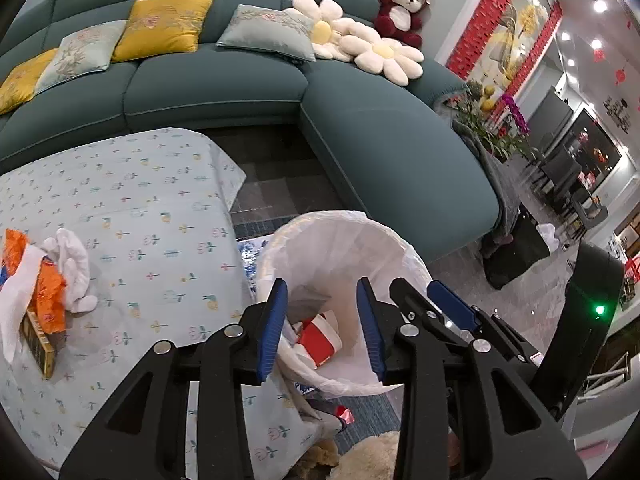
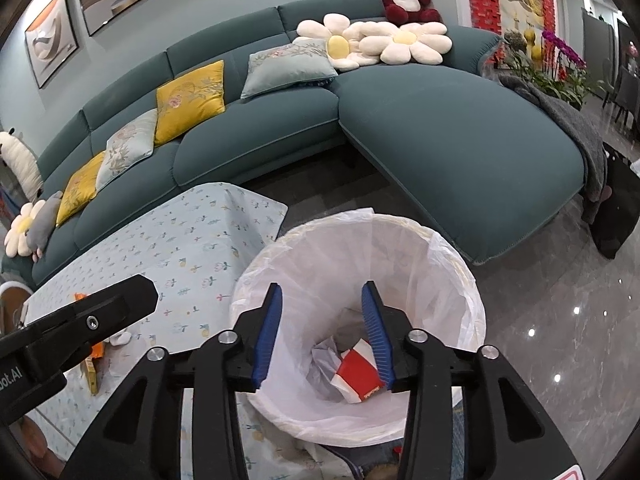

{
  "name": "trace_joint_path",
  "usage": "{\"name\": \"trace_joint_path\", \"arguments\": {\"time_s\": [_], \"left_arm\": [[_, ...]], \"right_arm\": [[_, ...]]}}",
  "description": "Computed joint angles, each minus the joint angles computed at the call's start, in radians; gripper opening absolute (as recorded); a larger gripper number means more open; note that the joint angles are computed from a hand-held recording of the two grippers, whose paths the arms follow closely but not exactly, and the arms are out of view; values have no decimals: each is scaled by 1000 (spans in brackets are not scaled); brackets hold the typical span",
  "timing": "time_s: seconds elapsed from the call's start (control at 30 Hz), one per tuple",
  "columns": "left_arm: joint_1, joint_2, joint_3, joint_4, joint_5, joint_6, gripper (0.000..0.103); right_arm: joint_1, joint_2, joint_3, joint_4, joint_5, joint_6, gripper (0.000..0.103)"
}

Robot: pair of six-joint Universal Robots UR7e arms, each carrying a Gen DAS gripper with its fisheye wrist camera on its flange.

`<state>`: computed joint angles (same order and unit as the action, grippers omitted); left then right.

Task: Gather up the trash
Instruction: 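Move both open grippers back over the trash pile on the table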

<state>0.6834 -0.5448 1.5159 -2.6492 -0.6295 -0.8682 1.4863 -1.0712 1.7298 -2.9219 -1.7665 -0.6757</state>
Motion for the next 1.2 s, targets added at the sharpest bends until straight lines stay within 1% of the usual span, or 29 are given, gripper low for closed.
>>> {"name": "trace_joint_path", "arguments": {"time_s": [0.07, 0.2, 0.27, 0.33, 0.47, 0.53, 0.57, 0.6, 0.7, 0.77, 0.87, 1.0, 1.1, 1.2], "left_arm": [[-6, -18, 25, 2, 20, -25, 42], [-17, -64, 88, 7, 48, -88, 45], [-24, -88, 122, 15, 64, -124, 51], [-31, -122, 167, 29, 82, -172, 53], [-44, -194, 254, 100, 115, -302, 61], [-51, -237, 302, 159, 133, -390, 65], [-54, -258, 322, 190, 141, -434, 66], [-58, -287, 355, 217, 148, -483, 66], [-62, -359, 426, 296, 155, -604, 70], [-67, -409, 471, 357, 159, -691, 75], [-73, -485, 538, 460, 154, -842, 76], [-76, -563, 613, 546, 131, -986, 76], [-76, -614, 662, 608, 117, -1074, 76], [-69, -653, 694, 635, 109, -1112, 76]], "right_arm": [[8, -5, 8, 1, 2, -3, 42], [29, -13, 30, -3, 2, -14, 44], [42, -16, 43, -6, 3, -21, 47], [56, -19, 58, -11, 4, -30, 48], [86, -17, 84, -11, 4, -43, 49], [102, -13, 100, -16, -1, -48, 51], [112, -9, 110, -20, -3, -51, 55], [119, -7, 119, -23, -5, -53, 56], [147, 4, 143, -26, -12, -63, 56], [164, 13, 156, -23, -16, -64, 56], [186, 26, 179, -25, -24, -68, 56], [217, 56, 198, -21, -38, -63, 56], [237, 79, 205, -14, -46, -61, 56], [256, 108, 211, -14, -56, -62, 56]]}}
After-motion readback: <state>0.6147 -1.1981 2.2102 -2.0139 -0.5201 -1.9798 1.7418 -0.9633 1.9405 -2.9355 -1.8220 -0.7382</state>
